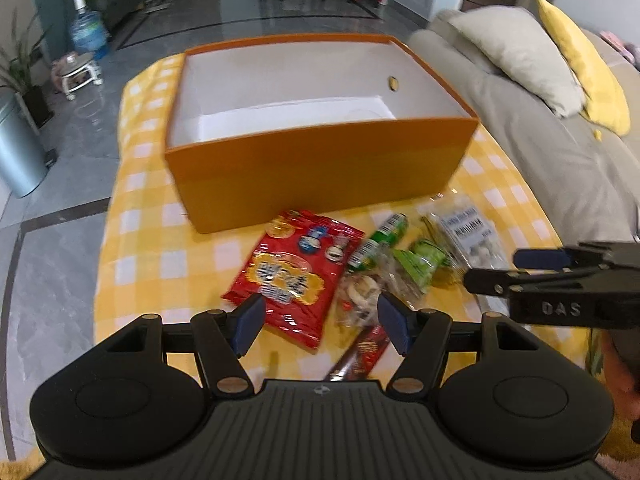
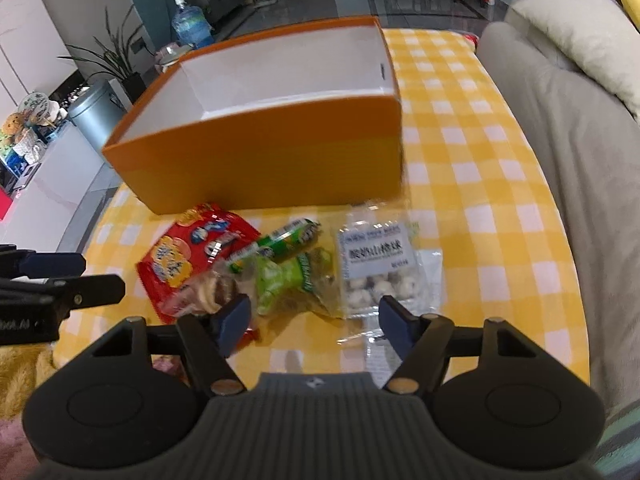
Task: Organize snacks
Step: 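Grasp the clear bread packet with the left tool while the right tool grasps the yogurt hawthorn packet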
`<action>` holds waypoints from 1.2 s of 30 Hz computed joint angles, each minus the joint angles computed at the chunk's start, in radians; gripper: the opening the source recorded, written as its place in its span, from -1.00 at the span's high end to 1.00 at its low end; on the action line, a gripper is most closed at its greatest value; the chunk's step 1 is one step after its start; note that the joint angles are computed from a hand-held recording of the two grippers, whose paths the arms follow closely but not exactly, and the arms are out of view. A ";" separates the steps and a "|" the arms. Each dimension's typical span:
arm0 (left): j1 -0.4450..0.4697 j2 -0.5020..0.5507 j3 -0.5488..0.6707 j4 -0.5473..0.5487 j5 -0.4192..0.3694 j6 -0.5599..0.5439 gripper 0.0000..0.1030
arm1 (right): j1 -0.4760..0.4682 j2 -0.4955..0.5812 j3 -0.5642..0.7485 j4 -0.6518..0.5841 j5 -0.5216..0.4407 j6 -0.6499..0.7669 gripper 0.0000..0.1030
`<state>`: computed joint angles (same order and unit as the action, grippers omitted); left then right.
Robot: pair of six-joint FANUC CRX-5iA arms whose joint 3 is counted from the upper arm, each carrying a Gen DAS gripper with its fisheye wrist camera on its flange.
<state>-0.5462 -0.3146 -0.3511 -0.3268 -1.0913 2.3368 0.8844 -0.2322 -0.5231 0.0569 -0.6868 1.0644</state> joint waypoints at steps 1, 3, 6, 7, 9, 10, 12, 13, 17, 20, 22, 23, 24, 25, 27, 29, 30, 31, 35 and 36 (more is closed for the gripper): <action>0.001 0.007 -0.001 0.007 0.008 -0.011 -0.47 | -0.004 0.004 0.000 -0.003 0.002 0.005 -0.28; 0.007 0.025 -0.003 0.025 0.029 -0.034 -0.47 | -0.013 0.013 0.001 -0.008 0.012 0.021 -0.26; 0.012 0.056 0.004 0.042 0.045 -0.060 -0.47 | -0.023 0.018 -0.009 0.006 0.036 0.034 -0.22; 0.012 0.067 0.010 0.044 0.045 -0.066 -0.47 | -0.028 0.020 -0.011 0.007 0.044 0.040 -0.21; 0.018 0.086 0.015 0.057 0.056 -0.087 -0.47 | -0.042 0.026 -0.014 0.010 0.056 0.044 -0.17; 0.021 0.092 0.015 0.064 0.065 -0.095 -0.47 | -0.049 0.030 -0.015 0.012 0.060 0.043 -0.17; 0.024 0.108 0.018 0.071 0.076 -0.103 -0.47 | -0.061 0.044 -0.014 0.019 0.065 0.039 -0.17; 0.025 0.118 0.021 0.071 0.079 -0.103 -0.47 | -0.064 0.049 -0.015 0.024 0.068 0.038 -0.16; 0.024 0.147 0.029 0.065 0.087 -0.106 -0.45 | -0.080 0.073 -0.004 -0.007 0.084 0.081 -0.16; 0.030 0.160 0.025 0.069 0.096 -0.113 -0.38 | -0.075 0.082 -0.010 0.001 0.112 0.097 -0.16; 0.034 0.171 0.026 0.073 0.095 -0.117 -0.34 | -0.064 0.088 -0.020 0.030 0.134 0.094 -0.16; 0.035 0.175 0.026 0.072 0.095 -0.115 -0.32 | -0.059 0.094 -0.026 0.048 0.145 0.090 -0.16; 0.036 0.177 0.026 0.071 0.096 -0.110 -0.29 | -0.056 0.097 -0.030 0.062 0.152 0.085 -0.16; 0.038 0.177 0.023 0.073 0.102 -0.109 -0.27 | -0.051 0.100 -0.039 0.086 0.163 0.071 -0.16; 0.042 0.177 0.017 0.081 0.114 -0.110 -0.21 | -0.044 0.105 -0.062 0.143 0.194 0.038 -0.19; 0.041 0.184 0.020 0.081 0.116 -0.111 -0.17 | -0.042 0.109 -0.071 0.168 0.211 0.026 -0.20; 0.037 0.189 0.025 0.075 0.113 -0.108 -0.17 | -0.044 0.111 -0.073 0.168 0.221 0.031 -0.21; 0.034 0.192 0.029 0.071 0.111 -0.105 -0.16 | -0.046 0.113 -0.075 0.168 0.232 0.034 -0.21; 0.039 0.193 0.026 0.078 0.114 -0.105 -0.13 | -0.059 0.113 -0.084 0.189 0.263 0.000 -0.35; 0.041 0.191 0.025 0.082 0.116 -0.105 -0.13 | -0.069 0.112 -0.077 0.165 0.266 0.007 -0.35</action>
<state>-0.5048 -0.1236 -0.3263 -0.2451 -0.9757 2.2316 0.8156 -0.1198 -0.6001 0.2224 -0.4206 1.0713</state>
